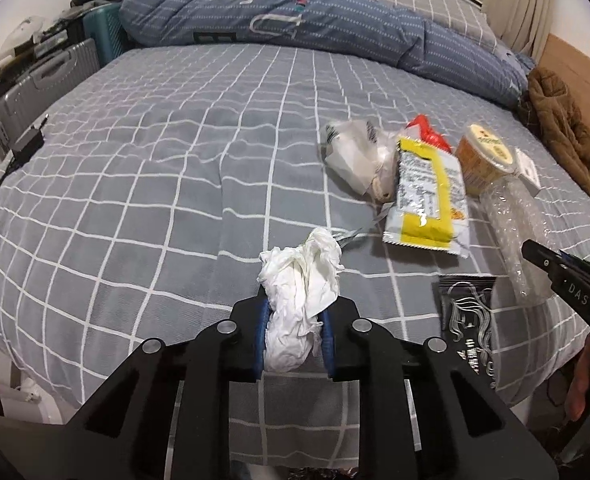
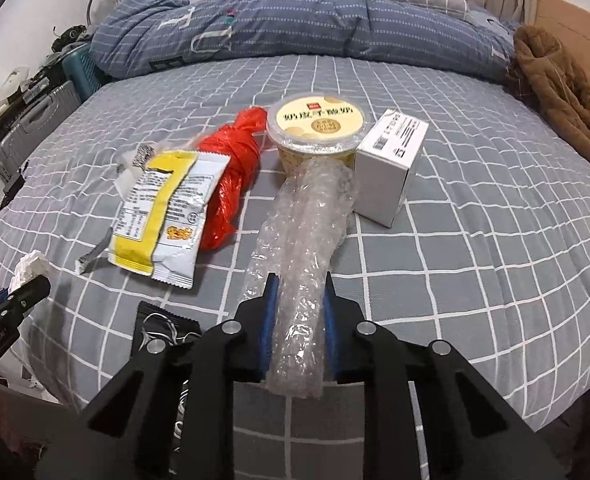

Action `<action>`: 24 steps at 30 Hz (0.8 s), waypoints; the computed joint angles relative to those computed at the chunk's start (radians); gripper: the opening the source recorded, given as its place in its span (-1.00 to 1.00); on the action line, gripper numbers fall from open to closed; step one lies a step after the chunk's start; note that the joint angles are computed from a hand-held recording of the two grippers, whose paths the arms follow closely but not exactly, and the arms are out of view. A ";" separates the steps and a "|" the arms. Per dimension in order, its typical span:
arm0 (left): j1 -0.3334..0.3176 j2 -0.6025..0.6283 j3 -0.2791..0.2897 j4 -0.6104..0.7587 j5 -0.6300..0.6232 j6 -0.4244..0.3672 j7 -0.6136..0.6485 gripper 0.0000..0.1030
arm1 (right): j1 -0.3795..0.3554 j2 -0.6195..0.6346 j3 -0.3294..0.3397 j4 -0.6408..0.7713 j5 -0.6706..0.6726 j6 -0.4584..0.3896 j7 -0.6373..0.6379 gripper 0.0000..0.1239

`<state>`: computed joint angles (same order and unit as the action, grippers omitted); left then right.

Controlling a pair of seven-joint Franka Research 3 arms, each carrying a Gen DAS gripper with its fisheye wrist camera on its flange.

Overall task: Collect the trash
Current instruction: 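Carry the tissue and bubble wrap with both grippers over the black bin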

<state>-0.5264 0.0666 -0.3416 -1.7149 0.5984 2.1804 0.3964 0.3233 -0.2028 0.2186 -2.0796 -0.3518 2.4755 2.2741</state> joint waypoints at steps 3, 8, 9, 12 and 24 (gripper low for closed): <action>-0.004 -0.012 -0.004 0.000 0.007 0.005 -0.006 -0.61 | -0.001 -0.025 0.002 -0.013 -0.002 0.007 0.002 -0.68; -0.009 -0.032 -0.014 -0.002 0.016 0.003 -0.007 -0.61 | -0.013 -0.075 0.017 -0.036 -0.006 0.015 0.002 -0.68; -0.010 -0.035 -0.016 -0.003 0.018 0.002 -0.008 -0.61 | -0.016 -0.090 0.022 -0.044 -0.010 0.017 0.003 -0.68; -0.016 -0.040 -0.023 0.000 0.024 -0.007 -0.015 -0.61 | -0.027 -0.114 0.036 -0.055 -0.015 0.017 0.002 -0.68; -0.037 -0.088 -0.052 -0.031 0.022 -0.026 -0.046 -0.61 | -0.056 -0.252 0.080 -0.137 0.015 0.011 -0.025 -0.69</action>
<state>-0.5637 -0.0216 -0.3940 -1.7463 0.6204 2.1548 0.3503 0.2676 -0.4550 0.2990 -2.2168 -0.3371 2.4868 2.2489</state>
